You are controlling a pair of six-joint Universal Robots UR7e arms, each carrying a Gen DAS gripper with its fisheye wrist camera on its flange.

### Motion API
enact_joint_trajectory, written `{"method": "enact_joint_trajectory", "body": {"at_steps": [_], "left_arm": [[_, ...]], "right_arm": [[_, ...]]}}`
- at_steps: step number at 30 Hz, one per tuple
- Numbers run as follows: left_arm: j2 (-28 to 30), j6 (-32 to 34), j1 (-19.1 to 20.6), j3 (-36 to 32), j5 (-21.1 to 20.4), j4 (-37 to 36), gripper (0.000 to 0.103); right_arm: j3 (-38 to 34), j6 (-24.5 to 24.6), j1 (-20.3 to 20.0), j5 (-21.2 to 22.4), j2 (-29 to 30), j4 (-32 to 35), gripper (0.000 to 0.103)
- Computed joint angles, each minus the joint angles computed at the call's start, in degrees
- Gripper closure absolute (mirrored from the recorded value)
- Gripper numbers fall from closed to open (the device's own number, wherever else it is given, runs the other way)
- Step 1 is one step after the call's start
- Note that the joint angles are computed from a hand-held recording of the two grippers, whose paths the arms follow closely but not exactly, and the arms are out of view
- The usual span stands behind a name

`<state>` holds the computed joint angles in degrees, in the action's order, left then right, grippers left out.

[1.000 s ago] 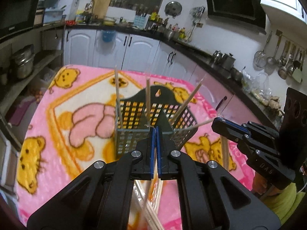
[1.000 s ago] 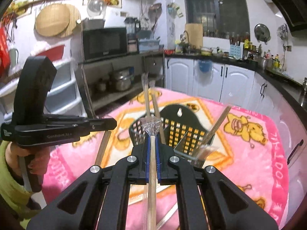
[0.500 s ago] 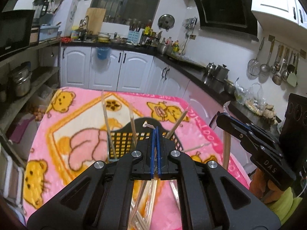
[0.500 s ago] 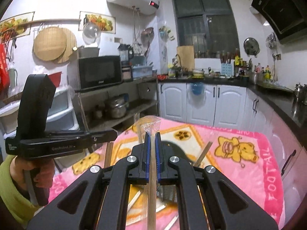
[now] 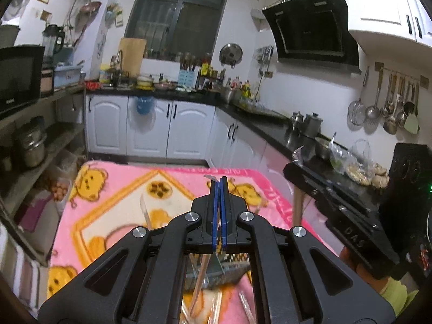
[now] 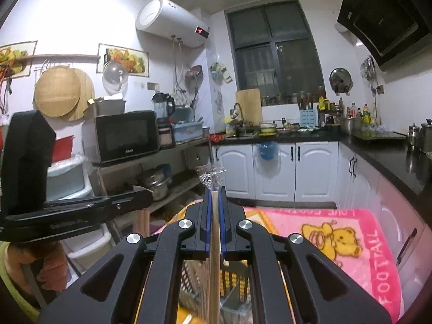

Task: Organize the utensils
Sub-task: 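Lift the held chopsticks with both grippers and raise them above the holder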

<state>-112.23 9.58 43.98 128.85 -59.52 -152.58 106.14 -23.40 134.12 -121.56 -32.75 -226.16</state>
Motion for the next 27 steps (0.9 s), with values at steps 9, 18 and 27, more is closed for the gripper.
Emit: {"method": "enact_joint_trajectory", "body": {"at_steps": [9,18,27], "left_arm": [[5.0,3.1,1.9,-3.6,-1.0,-5.9,0.103],[10.1,6.6,4.9,-4.0,-1.7,-14.9,0.103],[14.7,7.3,9.6,-3.6,-3.8,-21.7,0.103]], "right_arm": [[-7.4,-5.0,-1.1,-0.8,3.3,-1.3,0.098],[-12.1,-11.4,-2.4,-0.2,6.9,-7.6,0.098],[-13.8,-15.2,-3.5,-0.1,9.7,-12.0,0.098]]}}
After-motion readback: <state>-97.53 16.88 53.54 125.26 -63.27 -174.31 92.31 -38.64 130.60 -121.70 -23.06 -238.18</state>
